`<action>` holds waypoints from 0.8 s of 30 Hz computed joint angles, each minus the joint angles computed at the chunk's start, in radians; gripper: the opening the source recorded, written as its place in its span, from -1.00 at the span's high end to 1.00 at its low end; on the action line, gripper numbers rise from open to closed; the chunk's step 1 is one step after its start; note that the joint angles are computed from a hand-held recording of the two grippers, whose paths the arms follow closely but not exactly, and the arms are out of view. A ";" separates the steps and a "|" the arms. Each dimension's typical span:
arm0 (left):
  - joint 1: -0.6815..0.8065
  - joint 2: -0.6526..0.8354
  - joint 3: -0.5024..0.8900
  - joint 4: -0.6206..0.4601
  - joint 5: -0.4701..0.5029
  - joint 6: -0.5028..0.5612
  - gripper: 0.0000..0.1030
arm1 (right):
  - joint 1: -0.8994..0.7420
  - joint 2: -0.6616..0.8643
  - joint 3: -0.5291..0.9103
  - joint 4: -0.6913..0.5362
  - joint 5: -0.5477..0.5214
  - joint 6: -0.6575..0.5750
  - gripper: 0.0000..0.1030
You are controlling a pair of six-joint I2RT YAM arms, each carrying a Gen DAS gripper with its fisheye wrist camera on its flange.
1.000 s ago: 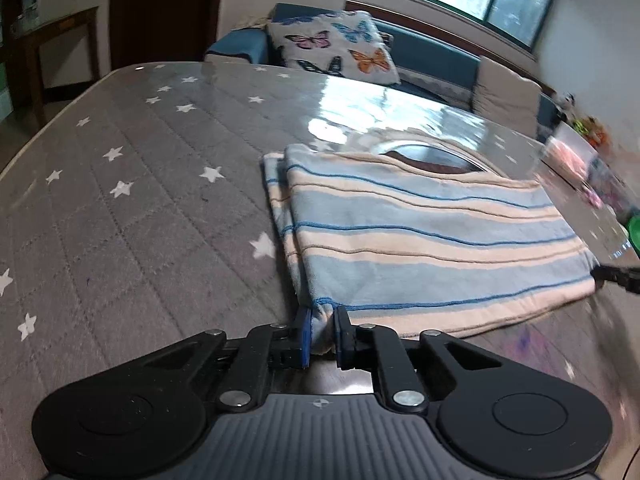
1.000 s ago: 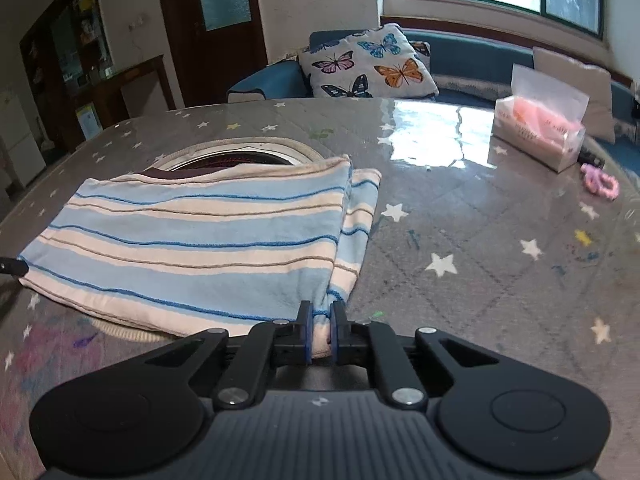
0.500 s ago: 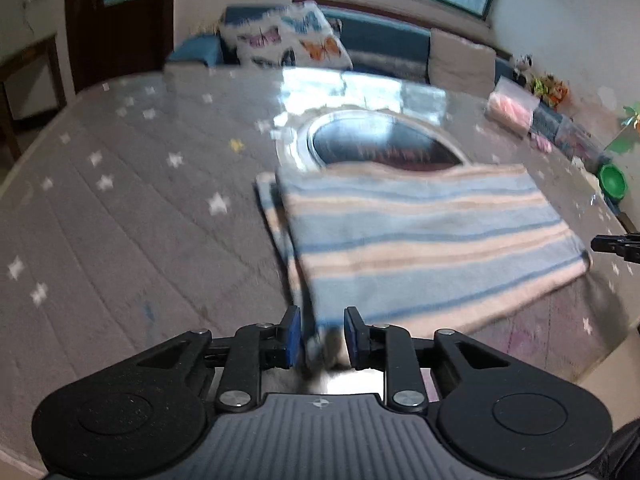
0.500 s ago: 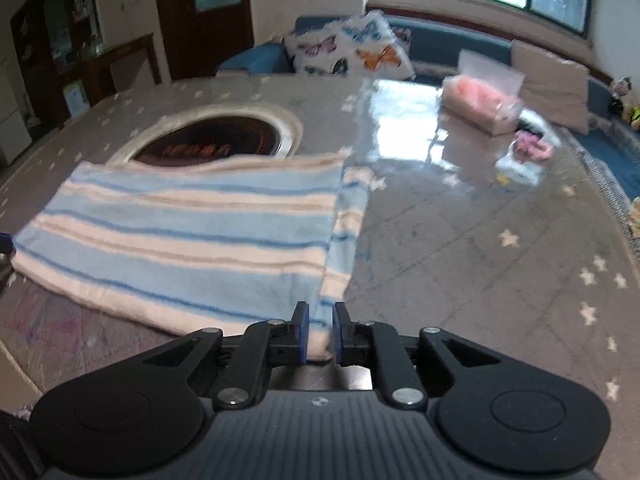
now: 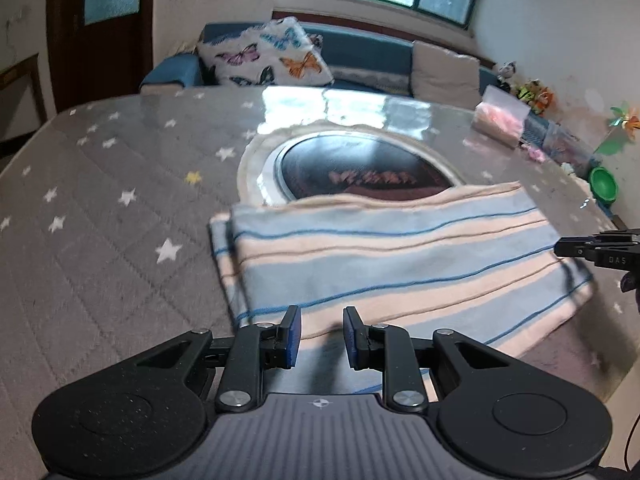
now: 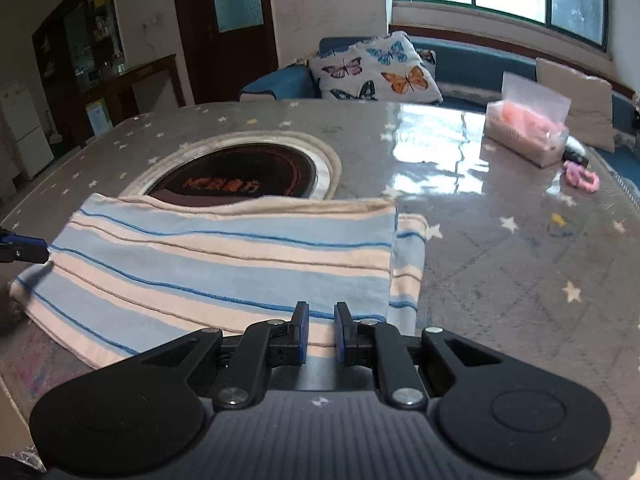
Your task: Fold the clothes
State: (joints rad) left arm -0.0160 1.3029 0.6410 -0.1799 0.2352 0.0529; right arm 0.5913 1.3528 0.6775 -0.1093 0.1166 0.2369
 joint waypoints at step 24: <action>0.012 0.242 0.165 0.081 -0.016 -0.017 0.52 | -0.086 0.193 0.127 0.056 -0.021 -0.042 0.72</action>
